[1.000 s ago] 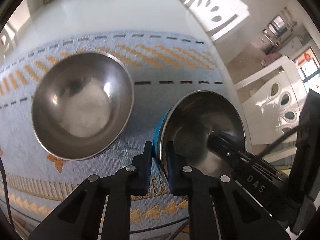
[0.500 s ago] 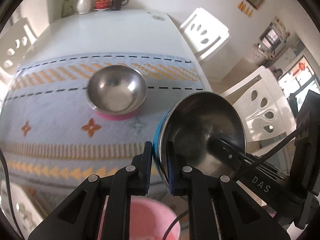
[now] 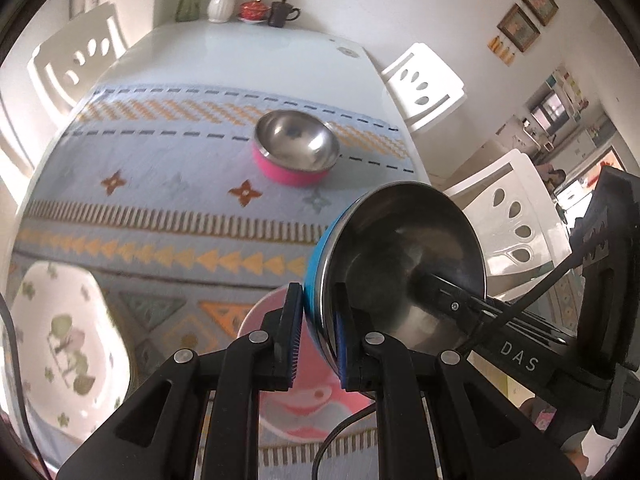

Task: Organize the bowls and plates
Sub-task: 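Carry the blue steel bowl over the pink bowl and lower it inside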

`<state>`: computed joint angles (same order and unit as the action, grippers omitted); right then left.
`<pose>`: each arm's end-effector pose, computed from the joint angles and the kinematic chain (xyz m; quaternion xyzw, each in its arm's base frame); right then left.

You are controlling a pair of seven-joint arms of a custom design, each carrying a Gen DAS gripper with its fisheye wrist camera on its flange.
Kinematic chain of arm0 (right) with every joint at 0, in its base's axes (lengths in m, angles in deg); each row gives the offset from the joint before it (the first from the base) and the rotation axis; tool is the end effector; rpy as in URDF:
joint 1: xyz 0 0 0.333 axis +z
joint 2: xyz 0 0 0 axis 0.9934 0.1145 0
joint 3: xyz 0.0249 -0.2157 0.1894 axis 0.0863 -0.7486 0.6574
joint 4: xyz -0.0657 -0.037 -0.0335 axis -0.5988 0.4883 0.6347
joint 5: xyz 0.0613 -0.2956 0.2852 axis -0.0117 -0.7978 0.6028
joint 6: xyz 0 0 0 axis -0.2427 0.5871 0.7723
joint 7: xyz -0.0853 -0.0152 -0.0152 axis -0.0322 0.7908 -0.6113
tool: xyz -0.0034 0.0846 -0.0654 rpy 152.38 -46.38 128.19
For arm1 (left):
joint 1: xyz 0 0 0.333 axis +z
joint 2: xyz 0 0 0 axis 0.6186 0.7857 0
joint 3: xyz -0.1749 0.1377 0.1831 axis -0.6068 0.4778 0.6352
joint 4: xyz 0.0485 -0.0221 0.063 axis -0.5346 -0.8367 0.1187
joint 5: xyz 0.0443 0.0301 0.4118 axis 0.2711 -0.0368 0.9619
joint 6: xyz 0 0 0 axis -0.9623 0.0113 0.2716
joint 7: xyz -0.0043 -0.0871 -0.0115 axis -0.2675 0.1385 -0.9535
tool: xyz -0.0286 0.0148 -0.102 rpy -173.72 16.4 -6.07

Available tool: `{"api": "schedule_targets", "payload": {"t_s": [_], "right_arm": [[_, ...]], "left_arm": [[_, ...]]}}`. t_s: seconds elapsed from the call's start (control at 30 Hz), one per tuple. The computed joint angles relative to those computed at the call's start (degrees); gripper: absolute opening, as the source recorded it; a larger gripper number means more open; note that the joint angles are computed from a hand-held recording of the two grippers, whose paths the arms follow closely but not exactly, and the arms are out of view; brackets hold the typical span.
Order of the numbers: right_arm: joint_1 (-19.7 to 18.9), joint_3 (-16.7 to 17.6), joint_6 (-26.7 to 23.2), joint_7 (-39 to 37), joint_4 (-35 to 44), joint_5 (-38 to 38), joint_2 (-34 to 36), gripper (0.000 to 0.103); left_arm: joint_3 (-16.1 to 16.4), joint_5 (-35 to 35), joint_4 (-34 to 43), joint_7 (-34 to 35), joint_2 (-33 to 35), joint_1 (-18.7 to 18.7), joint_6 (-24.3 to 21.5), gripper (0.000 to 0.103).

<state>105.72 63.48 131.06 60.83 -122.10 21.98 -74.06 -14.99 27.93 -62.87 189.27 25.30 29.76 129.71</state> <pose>0.4349 0.2408 0.5600 -0.5492 0.7953 -0.0554 0.2505 0.4678 -0.1479 0.5593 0.5706 -0.7718 0.2799 0.0203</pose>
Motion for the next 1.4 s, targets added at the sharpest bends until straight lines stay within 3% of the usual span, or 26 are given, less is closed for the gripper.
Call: {"api": "schedule_targets", "payload": {"t_s": [0.3,0.6,0.8,1.2,1.4], "right_arm": [[2.6,-0.5,-5.9,-1.5,0.3,6.1,3.1,0.022],[2.7,-0.5,-7.1,-2.1,-1.2,9.3,3.3,0.022],[3.0,-0.6,-6.4,-2.7,-1.6,10.5,3.6,0.022],[2.6,-0.3,-4.8,-2.1,-2.7,9.7,1.6,0.024],[2.1,-0.7,-4.9,-1.6,-2.9,8.3,0.5,0.024]], "left_arm": [[0.0,2.2,-4.4,-1.1,-1.9,1.1,-4.3,0.010],[0.2,2.2,-6.0,-1.7,-1.6,1.4,-5.8,0.012],[-0.8,4.5,-7.3,-2.4,-1.9,1.8,-4.3,0.021],[-0.8,8.1,-9.1,-2.9,-3.5,2.5,-0.6,0.022],[-0.3,7.5,-8.5,-3.7,-2.4,2.7,-2.3,0.022]]}}
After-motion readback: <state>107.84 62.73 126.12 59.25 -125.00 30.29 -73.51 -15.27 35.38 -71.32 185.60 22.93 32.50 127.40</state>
